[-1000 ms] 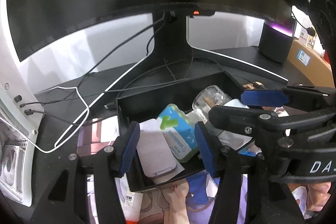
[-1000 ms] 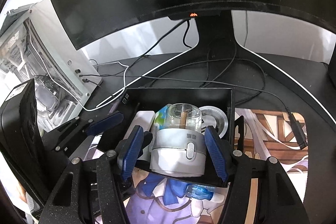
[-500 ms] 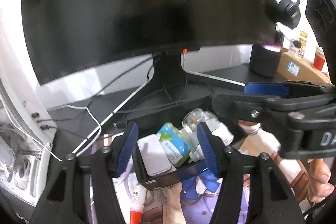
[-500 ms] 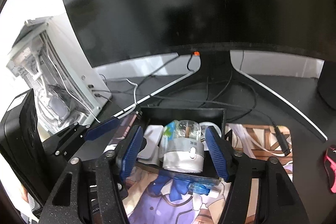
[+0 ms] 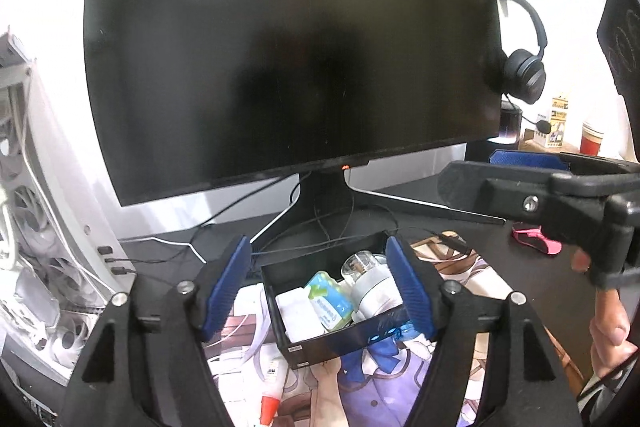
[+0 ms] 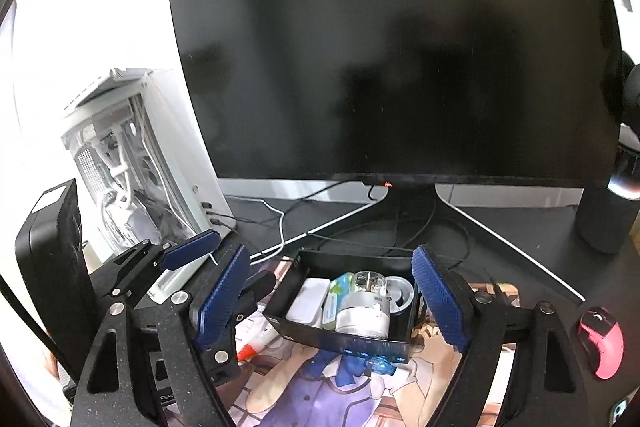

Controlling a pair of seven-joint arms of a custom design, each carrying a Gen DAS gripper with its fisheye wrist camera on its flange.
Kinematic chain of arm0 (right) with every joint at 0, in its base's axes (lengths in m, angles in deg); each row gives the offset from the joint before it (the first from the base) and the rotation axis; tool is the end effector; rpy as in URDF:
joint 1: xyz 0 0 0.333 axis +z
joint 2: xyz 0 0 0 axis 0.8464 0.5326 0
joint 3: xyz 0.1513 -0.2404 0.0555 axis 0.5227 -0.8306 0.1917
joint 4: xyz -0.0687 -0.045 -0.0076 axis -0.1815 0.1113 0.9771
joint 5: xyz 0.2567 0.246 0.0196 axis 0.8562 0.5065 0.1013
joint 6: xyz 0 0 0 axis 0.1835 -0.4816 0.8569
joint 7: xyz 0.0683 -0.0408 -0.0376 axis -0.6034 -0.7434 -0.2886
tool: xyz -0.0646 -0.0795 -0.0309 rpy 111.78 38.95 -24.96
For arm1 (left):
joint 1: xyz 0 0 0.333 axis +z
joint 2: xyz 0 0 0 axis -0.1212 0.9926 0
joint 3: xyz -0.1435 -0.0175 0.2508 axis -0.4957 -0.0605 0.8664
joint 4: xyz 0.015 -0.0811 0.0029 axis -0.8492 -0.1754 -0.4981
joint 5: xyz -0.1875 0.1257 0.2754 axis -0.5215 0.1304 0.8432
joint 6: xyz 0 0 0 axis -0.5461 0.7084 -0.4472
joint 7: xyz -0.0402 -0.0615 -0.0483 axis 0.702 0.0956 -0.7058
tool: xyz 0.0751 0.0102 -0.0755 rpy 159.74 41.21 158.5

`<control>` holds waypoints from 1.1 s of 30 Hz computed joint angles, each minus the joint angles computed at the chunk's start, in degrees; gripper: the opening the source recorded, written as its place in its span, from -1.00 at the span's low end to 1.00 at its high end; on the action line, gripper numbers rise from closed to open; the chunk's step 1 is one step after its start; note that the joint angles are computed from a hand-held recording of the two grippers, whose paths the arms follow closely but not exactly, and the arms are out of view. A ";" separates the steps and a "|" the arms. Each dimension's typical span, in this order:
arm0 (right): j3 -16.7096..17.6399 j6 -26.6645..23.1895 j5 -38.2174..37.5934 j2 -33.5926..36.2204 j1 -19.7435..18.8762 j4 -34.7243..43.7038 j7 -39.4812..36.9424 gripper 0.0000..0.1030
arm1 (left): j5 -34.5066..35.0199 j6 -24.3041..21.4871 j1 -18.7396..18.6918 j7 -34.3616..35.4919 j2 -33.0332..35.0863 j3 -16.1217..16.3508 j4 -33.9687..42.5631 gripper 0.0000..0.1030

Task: Organize rigid objects
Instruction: 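Open the right tool off the humidifier and raise both tools from the box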

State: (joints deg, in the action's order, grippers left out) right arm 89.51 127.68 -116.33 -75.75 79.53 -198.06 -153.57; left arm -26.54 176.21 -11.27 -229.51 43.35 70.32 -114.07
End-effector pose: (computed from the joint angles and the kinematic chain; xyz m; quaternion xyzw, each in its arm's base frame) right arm 0.5049 0.2778 0.5030 -0.5012 0.6962 -0.3419 0.3837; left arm 0.5953 -0.1590 0.4644 -0.2884 0.7933 -0.4892 0.2194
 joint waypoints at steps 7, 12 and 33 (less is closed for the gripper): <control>2.10 -5.17 -4.62 -3.58 1.37 -1.47 2.46 0.70 | -10.74 -3.82 0.72 9.91 -7.51 2.32 -5.93 0.54; 3.62 -7.58 -5.32 -6.29 1.63 -3.12 2.08 0.71 | -11.30 -5.22 0.44 10.65 -9.07 4.74 -7.13 0.54; 2.27 -4.64 9.90 -2.87 -0.79 -3.76 -12.50 0.70 | 17.66 0.95 0.73 -12.06 1.12 2.73 -1.97 0.54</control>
State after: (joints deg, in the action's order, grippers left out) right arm 91.78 123.04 -106.42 -78.62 78.74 -201.82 -166.07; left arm -8.88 177.16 -10.54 -241.57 44.47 73.05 -116.05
